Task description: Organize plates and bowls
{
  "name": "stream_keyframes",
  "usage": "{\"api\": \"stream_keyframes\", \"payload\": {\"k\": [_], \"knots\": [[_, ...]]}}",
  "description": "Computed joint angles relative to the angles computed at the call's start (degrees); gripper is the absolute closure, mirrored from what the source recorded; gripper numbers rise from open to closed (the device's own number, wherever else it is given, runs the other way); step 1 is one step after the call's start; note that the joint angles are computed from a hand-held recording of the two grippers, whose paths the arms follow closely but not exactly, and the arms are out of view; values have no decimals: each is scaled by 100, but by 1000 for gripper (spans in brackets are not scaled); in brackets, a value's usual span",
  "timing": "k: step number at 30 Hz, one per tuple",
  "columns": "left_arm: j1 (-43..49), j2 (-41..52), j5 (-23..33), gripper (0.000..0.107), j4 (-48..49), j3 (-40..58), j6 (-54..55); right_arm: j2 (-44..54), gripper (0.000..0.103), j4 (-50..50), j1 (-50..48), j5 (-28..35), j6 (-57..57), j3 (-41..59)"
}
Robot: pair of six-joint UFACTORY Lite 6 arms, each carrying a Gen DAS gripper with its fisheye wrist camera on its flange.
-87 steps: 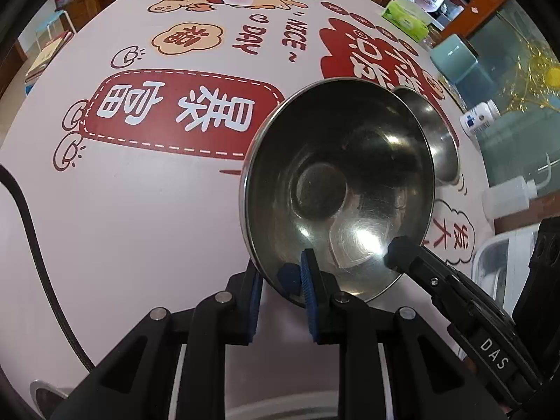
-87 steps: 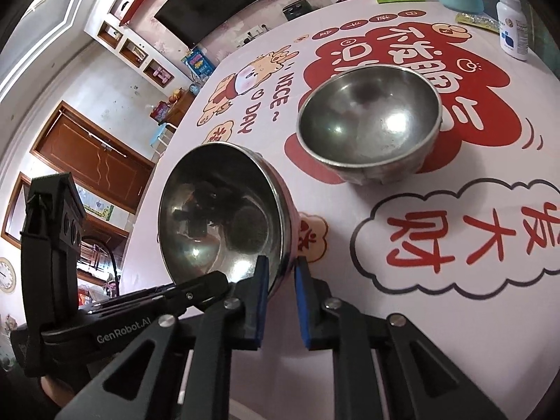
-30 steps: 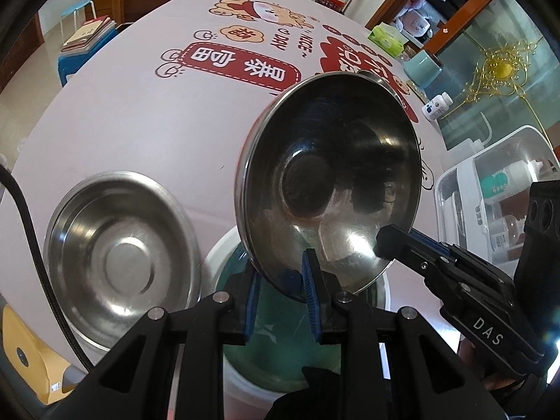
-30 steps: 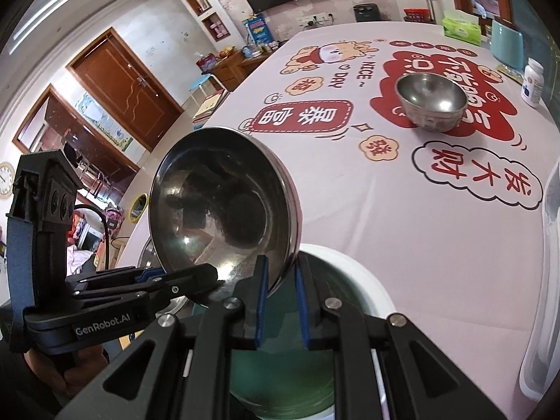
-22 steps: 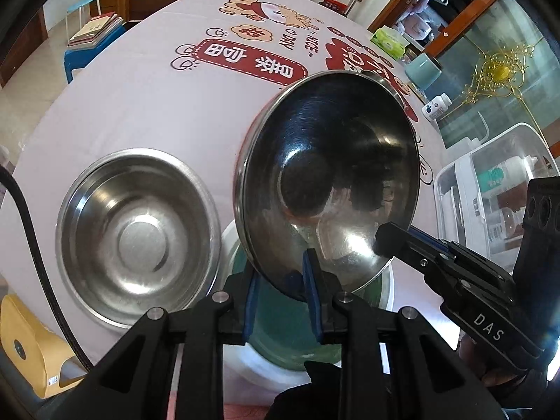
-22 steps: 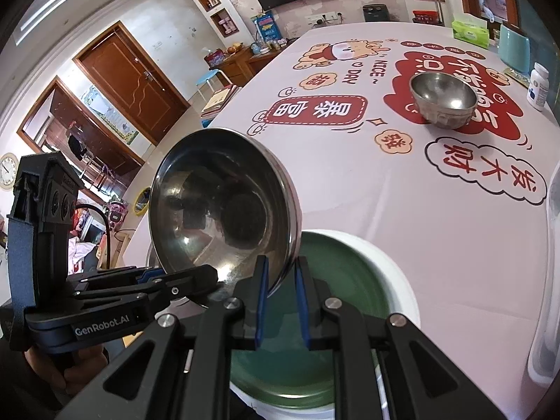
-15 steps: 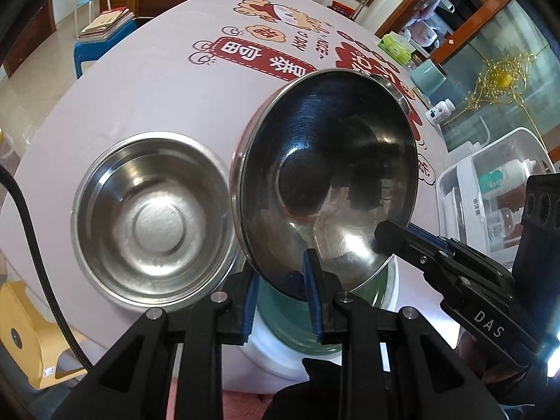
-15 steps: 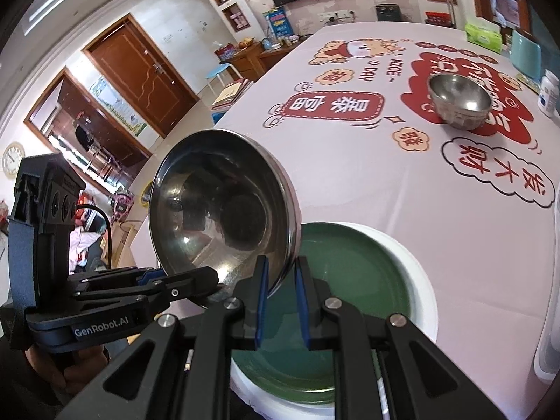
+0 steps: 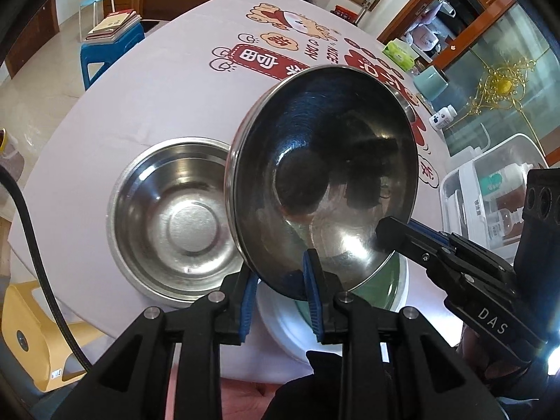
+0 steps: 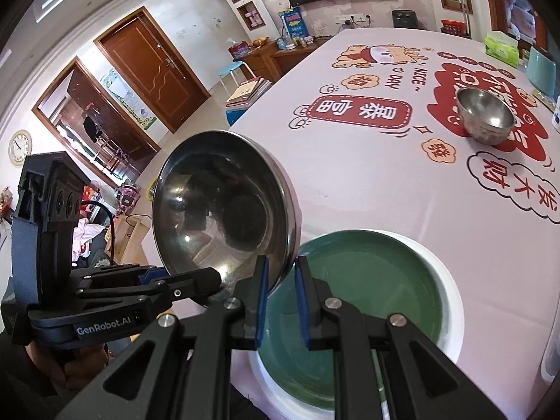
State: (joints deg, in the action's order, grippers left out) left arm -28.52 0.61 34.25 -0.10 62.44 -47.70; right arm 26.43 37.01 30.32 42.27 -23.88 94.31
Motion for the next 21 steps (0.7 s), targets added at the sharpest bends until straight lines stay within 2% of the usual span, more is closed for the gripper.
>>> {"api": "stream_keyframes", "payload": {"k": [8,21], "knots": [[556,-375,234,82,-542,-315,1024,416,88,-456,436,-28,735,604],[1539,-364,698,78,-1503,-570,2998,882,87,-1486,1073,-30,2335,1193]]}}
